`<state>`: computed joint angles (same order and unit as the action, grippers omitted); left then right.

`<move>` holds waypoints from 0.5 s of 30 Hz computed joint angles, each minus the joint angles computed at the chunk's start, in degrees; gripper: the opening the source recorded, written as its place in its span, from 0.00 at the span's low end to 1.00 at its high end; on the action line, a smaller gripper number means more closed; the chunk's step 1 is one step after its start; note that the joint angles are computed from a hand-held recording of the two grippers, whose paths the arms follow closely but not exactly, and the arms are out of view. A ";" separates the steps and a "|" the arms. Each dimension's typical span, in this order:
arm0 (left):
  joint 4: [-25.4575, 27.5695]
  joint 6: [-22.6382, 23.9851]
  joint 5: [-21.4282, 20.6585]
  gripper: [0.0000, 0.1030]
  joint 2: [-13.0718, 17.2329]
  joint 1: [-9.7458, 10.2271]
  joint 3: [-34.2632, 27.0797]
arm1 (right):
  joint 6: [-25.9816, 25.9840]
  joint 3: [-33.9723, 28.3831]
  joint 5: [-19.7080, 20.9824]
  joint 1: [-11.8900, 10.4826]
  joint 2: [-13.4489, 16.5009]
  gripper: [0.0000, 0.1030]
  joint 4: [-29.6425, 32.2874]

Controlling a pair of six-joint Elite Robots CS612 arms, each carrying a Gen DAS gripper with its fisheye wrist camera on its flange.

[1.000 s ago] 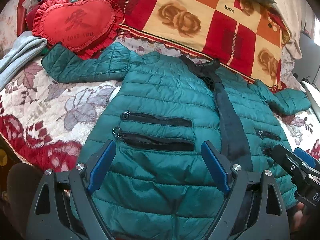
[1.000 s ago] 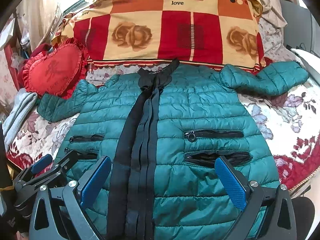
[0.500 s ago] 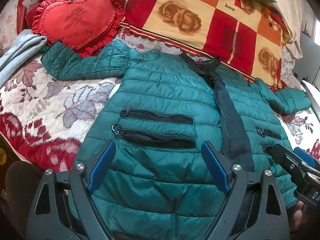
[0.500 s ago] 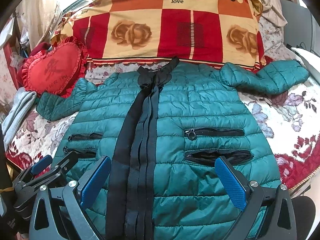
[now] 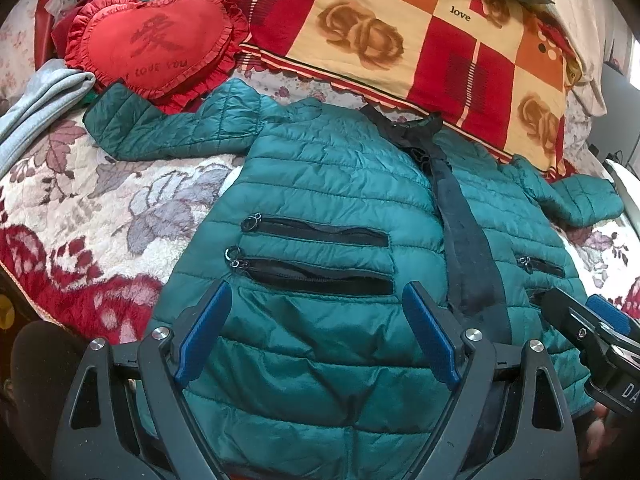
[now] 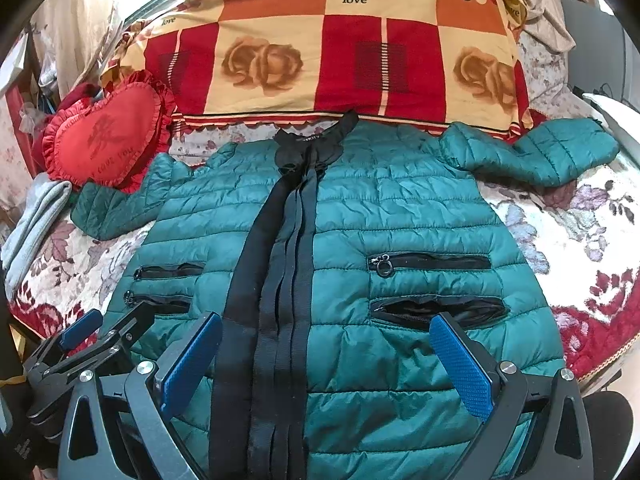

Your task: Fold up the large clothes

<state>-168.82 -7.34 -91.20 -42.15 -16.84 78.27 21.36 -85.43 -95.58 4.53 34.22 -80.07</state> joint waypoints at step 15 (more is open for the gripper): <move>-0.65 0.88 0.87 0.85 0.15 -0.24 0.03 | 2.36 -0.21 2.23 -0.52 0.79 1.00 -3.54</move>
<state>-169.47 -6.46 -90.33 -42.00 -17.09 78.30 23.72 -85.64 -93.35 4.01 35.01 -83.61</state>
